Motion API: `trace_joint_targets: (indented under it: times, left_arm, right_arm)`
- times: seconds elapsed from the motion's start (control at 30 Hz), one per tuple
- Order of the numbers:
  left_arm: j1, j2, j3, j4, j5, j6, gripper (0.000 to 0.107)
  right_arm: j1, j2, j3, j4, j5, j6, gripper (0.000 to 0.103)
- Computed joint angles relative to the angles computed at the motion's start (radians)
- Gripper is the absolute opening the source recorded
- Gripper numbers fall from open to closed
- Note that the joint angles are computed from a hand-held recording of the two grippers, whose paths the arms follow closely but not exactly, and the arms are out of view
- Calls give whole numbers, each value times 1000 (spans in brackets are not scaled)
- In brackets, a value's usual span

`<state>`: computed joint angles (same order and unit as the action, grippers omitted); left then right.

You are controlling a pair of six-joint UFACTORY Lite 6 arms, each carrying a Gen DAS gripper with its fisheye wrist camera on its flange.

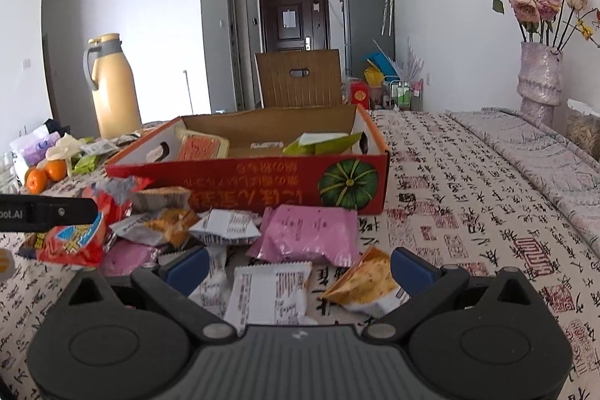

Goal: Organize snacks
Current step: 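Withdraw both tools from the box back toward the snack pile, then grasp the white-and-orange cookie packet with the right tool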

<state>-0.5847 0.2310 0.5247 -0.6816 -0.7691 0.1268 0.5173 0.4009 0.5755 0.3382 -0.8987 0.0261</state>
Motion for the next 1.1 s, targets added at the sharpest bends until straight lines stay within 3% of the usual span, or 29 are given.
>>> trace_joint_targets:
  times: [0.3, 0.57, 0.67, 0.87, 0.97, 1.1]
  left_arm:
    - [5, -4, -11, -1, 7, -10, 103]
    - [4, 16, 8, -12, 18, -1, 103]
    - [2, 23, 13, -19, 21, 3, 103]
    - [2, 37, 25, -25, 27, 7, 103]
    - [0, 39, 25, -28, 26, 9, 103]
    - [2, 41, 28, -35, 32, 12, 103]
  right_arm:
    - [-62, 16, 13, 86, -5, -57, 103]
    - [-142, 130, 163, 132, 145, -131, 103]
    - [-154, 154, 197, 125, 178, -122, 95]
    - [-163, 159, 190, 53, 186, -87, 61]
    - [-155, 161, 176, 57, 157, -85, 59]
    - [-156, 138, 141, 45, 108, -60, 48]
